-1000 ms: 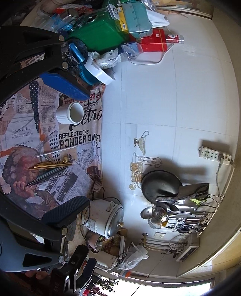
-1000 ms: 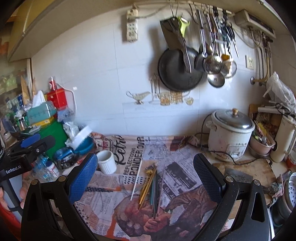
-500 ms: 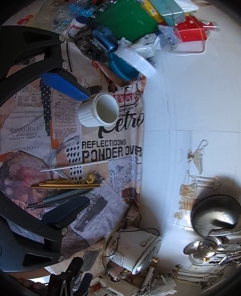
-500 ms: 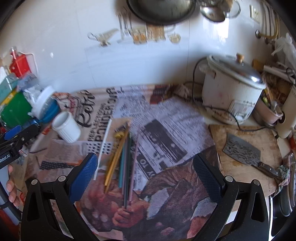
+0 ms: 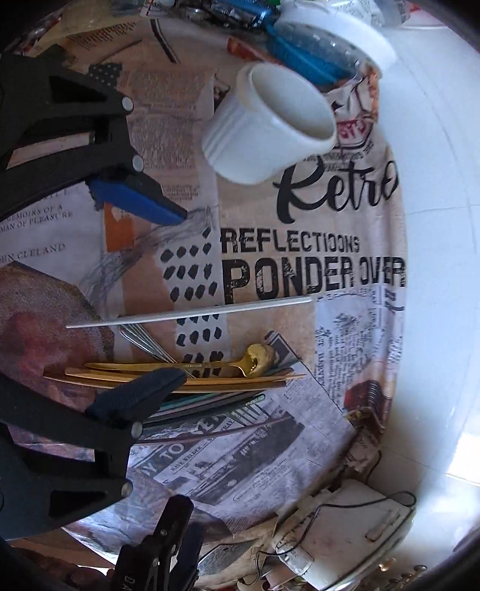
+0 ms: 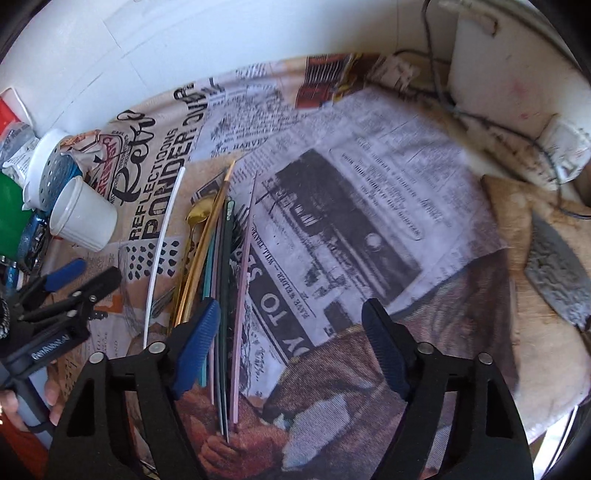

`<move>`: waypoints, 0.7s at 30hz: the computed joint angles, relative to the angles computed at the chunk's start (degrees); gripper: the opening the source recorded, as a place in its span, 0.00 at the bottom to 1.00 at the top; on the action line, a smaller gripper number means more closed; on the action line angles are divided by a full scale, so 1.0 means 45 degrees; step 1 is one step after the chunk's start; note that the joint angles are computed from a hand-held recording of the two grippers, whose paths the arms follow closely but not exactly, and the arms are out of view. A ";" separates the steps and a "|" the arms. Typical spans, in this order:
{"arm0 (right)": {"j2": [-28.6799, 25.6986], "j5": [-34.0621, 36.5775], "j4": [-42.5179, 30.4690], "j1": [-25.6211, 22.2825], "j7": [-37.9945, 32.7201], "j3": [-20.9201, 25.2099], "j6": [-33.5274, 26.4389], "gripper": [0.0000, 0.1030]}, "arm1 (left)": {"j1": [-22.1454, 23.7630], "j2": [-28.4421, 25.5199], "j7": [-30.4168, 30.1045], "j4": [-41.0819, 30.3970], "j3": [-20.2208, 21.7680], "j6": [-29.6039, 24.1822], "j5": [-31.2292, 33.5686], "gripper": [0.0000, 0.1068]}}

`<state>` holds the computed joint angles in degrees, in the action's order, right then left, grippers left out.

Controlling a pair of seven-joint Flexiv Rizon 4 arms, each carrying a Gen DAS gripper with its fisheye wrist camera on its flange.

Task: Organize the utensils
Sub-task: 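Grasp a brown chopstick with the left tool while the right tool grasps a pink chopstick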

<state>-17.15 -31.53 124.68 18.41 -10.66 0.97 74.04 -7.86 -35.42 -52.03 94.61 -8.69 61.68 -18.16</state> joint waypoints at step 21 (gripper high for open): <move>-0.2644 0.7302 -0.3236 -0.2077 -0.8138 0.3075 -0.0093 0.07 | -0.0397 -0.1317 -0.0251 -0.2434 -0.0341 -0.4543 -0.0378 0.09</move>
